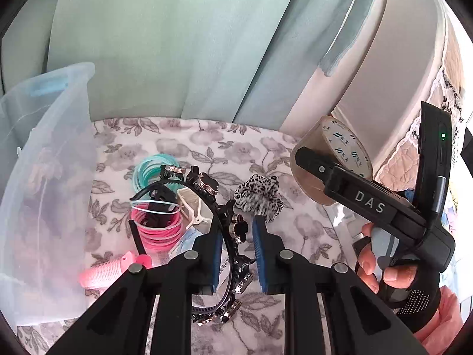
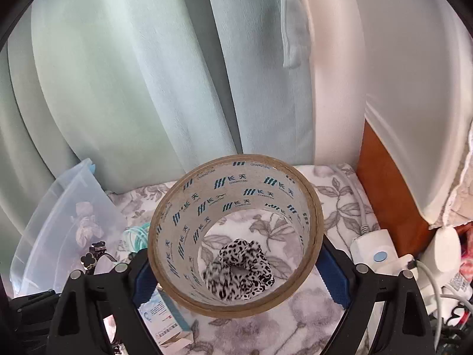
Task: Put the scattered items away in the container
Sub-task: 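Lift the tape roll with right tool while left tool lifts the headband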
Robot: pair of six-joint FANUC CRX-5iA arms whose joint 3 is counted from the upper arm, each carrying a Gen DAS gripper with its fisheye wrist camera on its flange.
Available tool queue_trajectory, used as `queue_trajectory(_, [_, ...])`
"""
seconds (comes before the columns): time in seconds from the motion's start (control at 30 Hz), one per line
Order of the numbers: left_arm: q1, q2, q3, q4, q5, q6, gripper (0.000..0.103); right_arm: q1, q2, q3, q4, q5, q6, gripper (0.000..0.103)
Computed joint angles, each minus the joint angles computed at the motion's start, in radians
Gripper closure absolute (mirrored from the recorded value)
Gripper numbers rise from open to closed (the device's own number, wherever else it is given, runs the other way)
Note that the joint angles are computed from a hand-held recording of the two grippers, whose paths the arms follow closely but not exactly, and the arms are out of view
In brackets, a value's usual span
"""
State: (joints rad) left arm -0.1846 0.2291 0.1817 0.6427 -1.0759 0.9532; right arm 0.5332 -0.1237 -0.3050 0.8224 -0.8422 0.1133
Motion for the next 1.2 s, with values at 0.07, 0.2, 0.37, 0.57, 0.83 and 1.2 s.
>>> queue_trajectory(0.07, [0.01, -0.027, -0.028, 0.028, 0.006, -0.022, 0.083, 0.029, -0.024, -0.001, 0.02, -0.03, -0.021, 0.01])
queue_trajectory(0.2, [0.026, -0.086, -0.085, 0.067, 0.024, -0.063, 0.088, 0.093, -0.066, -0.007, 0.065, -0.091, -0.066, 0.01])
queue_trajectory(0.37, [0.048, -0.158, -0.156, 0.117, 0.038, -0.116, 0.091, 0.178, -0.103, -0.006, 0.115, -0.171, -0.106, 0.01])
queue_trajectory(0.57, [0.078, -0.234, -0.222, 0.175, 0.048, -0.177, 0.094, 0.266, -0.127, 0.004, 0.172, -0.253, -0.147, 0.01])
queue_trajectory(0.83, [0.126, -0.301, -0.26, 0.244, 0.037, -0.231, 0.094, 0.359, -0.134, 0.025, 0.238, -0.332, -0.179, 0.01])
queue_trajectory(1.2, [0.211, -0.347, -0.266, 0.319, 0.083, -0.272, 0.094, 0.419, -0.092, 0.091, 0.3, -0.348, -0.146, 0.01])
